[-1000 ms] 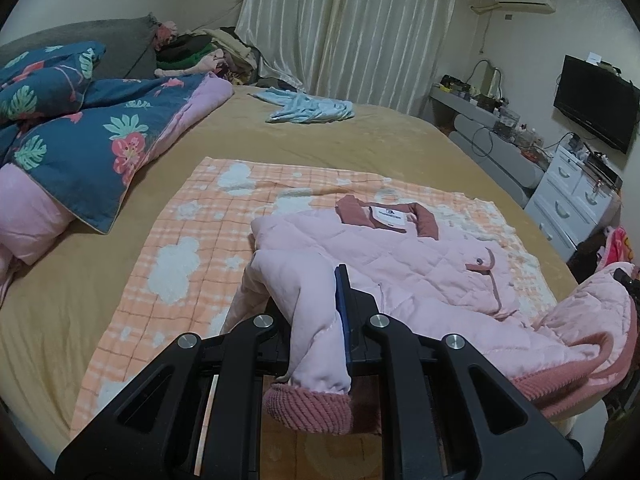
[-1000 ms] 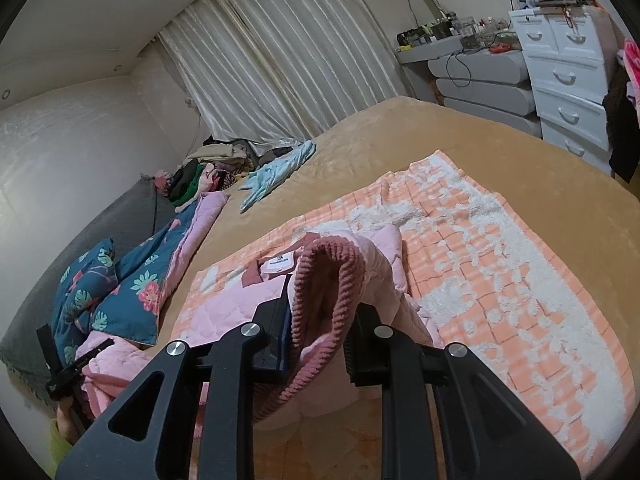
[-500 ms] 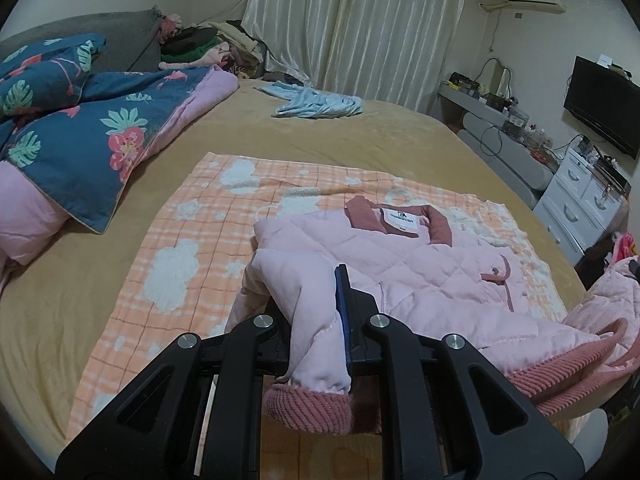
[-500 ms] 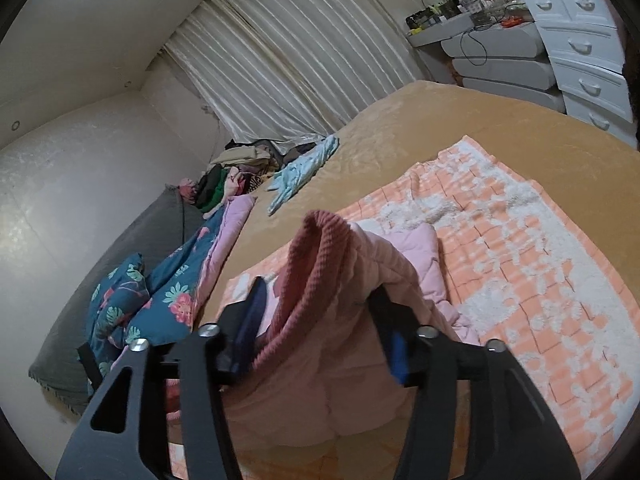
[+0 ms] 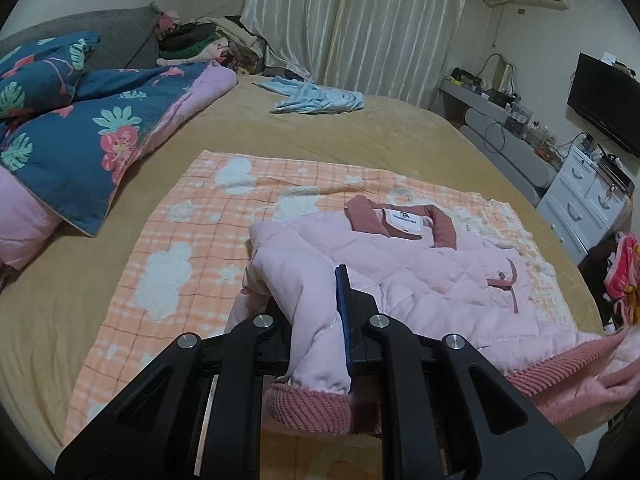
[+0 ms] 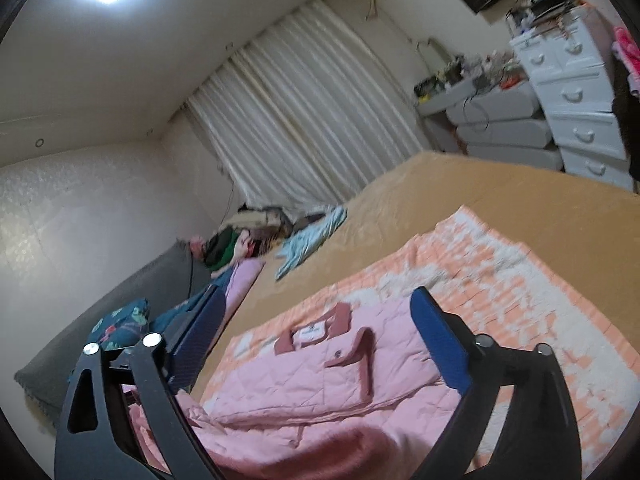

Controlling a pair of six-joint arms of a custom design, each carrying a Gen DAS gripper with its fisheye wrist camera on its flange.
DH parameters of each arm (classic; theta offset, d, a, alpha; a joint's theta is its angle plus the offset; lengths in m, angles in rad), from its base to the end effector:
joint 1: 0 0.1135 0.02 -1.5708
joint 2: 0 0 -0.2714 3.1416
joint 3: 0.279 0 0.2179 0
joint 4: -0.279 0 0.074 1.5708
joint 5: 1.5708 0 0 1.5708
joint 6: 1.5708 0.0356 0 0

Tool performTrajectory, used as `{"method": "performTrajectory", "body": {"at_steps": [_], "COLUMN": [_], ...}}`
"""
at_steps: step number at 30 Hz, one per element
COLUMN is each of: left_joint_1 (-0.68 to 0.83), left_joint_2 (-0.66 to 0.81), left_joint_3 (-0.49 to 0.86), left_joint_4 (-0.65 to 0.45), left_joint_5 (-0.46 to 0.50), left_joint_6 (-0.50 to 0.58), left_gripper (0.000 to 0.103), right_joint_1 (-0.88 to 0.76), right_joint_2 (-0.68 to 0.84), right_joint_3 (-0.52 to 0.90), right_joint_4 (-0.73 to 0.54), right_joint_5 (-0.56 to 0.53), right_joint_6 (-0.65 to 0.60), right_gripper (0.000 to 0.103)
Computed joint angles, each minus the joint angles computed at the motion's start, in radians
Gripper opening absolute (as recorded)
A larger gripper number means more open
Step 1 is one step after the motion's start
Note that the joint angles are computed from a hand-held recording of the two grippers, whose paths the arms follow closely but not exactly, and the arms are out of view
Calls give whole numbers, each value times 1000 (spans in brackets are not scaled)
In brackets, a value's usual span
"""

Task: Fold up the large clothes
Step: 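Lower the hem onto the collar and open both tools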

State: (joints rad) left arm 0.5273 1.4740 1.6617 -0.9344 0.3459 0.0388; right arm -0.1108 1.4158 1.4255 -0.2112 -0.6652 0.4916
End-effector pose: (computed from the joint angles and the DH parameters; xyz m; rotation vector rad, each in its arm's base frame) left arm 0.2370 0.1241 0.4087 -0.3790 2.2341 -0.1032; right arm 0.2876 -0.0099 0.4233 0.0476 1.8084 0.8596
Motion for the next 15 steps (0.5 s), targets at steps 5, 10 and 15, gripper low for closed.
{"method": "performTrajectory", "body": {"at_steps": [5,10,15], "left_joint_1": [-57,-74,-76], "left_joint_2": [28,91,174], "left_joint_3": [16,82,149], "left_joint_4": [19,3,-10], "left_joint_5": [-49,-74,-92], "left_joint_6": [-30,-64,-95], "left_gripper": [8,8,8], "right_joint_1": [-48,-22,-2], "right_joint_2": [-1,74,70], "right_joint_3": [-74,12,14], "right_joint_4": [91,86,122], "right_joint_5": [11,59,75], "right_joint_6": [58,58,11], "right_gripper": [97,97,99]}}
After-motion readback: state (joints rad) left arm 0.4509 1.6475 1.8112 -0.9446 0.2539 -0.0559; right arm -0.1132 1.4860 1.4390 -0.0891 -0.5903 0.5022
